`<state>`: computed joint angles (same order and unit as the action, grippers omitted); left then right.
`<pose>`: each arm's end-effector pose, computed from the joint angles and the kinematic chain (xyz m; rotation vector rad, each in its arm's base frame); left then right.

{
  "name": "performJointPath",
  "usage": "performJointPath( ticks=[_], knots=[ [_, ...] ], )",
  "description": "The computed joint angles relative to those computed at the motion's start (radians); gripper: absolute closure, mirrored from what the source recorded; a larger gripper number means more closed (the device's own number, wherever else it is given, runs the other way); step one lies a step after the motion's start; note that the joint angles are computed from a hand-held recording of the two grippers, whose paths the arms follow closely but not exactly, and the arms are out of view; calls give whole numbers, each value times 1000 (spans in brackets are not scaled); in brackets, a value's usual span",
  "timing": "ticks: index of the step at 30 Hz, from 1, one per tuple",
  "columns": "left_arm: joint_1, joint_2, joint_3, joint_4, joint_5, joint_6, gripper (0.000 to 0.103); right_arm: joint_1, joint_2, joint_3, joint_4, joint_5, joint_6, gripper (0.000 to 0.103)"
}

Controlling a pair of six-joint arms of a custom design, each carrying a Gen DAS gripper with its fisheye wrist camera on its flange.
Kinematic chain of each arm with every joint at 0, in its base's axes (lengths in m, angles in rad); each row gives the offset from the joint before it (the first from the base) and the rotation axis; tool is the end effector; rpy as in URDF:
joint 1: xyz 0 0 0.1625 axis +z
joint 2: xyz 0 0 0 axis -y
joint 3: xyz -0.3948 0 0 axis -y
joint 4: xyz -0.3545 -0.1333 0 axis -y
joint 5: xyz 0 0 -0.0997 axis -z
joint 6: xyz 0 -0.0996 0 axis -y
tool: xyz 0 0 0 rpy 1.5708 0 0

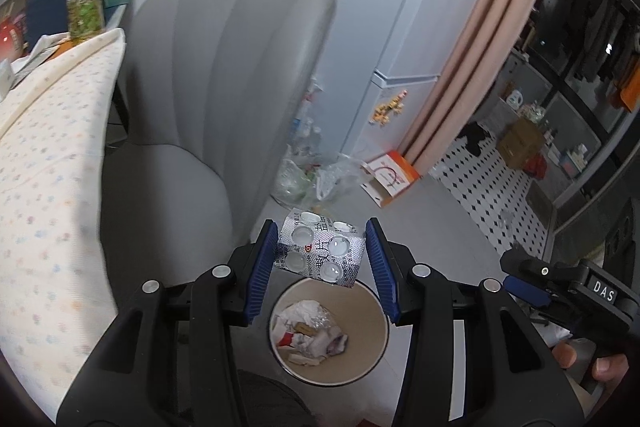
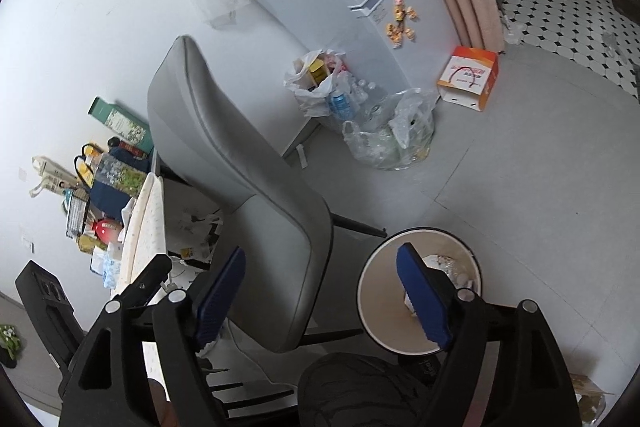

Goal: Collect trash
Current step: 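Open the right gripper over the bin while the left gripper releases the blister pack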

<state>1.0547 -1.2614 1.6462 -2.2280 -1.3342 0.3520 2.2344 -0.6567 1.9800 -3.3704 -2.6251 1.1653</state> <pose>-0.1455 -0.5738 0.3391 1.1763 2.6500 -0.4242 0.3513 -0.3735 0.0618 -0.9361 -2.2695 1.4811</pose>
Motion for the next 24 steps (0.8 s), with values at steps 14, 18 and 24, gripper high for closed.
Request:
performJointPath(
  ticks=[14,18,24],
  knots=[
    [-40,3,65,46,-69,-19,45,14,-76,125,48,-63,154,25],
    [-27,-1,59,28,-91,-22,15,10,-70,127,32,-56,149,25],
    [-17,-3,45,32,-74,-40,12,3,-57,109,22,-43,121,24]
  ],
)
